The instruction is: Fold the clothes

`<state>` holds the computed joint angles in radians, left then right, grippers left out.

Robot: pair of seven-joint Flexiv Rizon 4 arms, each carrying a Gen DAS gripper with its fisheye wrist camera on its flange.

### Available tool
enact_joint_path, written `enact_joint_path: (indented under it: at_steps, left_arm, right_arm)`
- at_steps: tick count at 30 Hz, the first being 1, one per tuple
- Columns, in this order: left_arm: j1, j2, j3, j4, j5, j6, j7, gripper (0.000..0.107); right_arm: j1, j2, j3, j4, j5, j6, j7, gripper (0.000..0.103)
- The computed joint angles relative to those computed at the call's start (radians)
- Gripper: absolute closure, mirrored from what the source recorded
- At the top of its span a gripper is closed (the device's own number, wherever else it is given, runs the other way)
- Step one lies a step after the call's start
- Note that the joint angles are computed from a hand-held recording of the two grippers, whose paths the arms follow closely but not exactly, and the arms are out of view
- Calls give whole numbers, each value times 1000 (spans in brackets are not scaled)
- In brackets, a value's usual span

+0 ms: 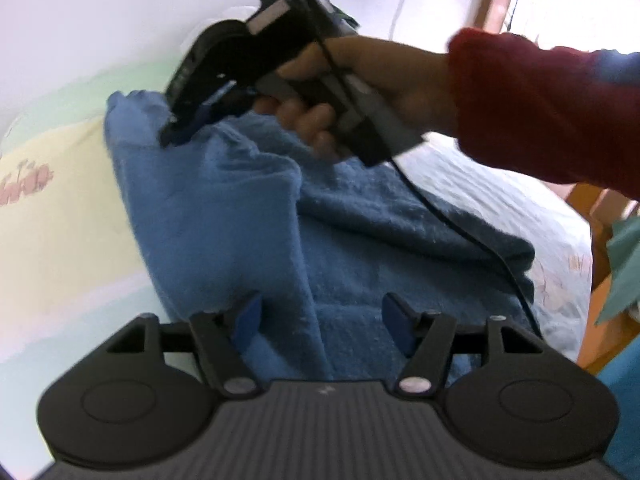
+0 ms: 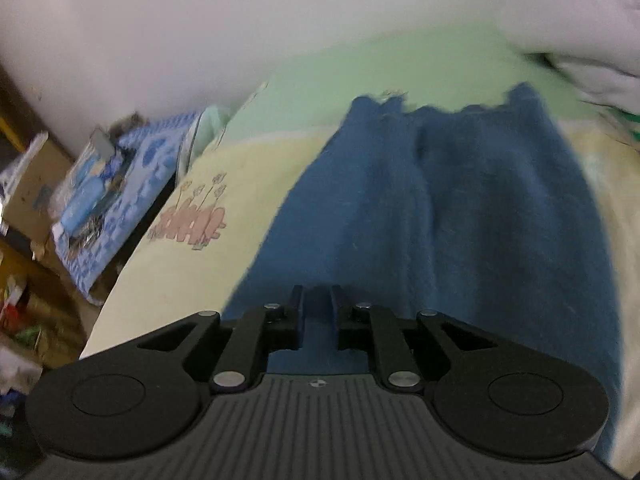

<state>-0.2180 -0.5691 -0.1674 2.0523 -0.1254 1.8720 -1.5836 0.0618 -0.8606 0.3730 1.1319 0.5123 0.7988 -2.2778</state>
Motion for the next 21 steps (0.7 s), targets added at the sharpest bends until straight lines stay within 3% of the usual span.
enact_joint_path:
  at_steps: [2,3,5,9,13,14,15,18,21]
  left_arm:
    - [54,7,-56,10,38,-7,16,39]
    - [95,8,-99,19,61,-5,19,35]
    - [173,5,-181,36,107,-5,26,32]
    - [143,2,-156,38,128,-1,47,32]
    - [221,-17,-243,44,142,11,11,32]
    - [204,-19,-225,40,138,16,7,31]
    - [182,-18,-203,35,132,15,4,32]
    - [142,28,-173,51,117,-16,4,35]
    - [114,91,-154,104,105,-12,-17,35]
  right_arm:
    - [-27,44,4,62,27,39,10,84]
    - [-68,59,31,80,59,4,-5,78]
    - [-112,100,36,138,88,-56,-18,80]
    - [-134,194,13,304,162,98,-93,84]
    - [-180,224,32,341,266,114,-81,74]
    - [-174,218,27,345,266,117,-98,75]
    - [-162,216,26,356,276,165,-134,82]
    - [-130,246,6,390,245,228,-143,79]
    - [-201,290,49,426,287,236,-256,76]
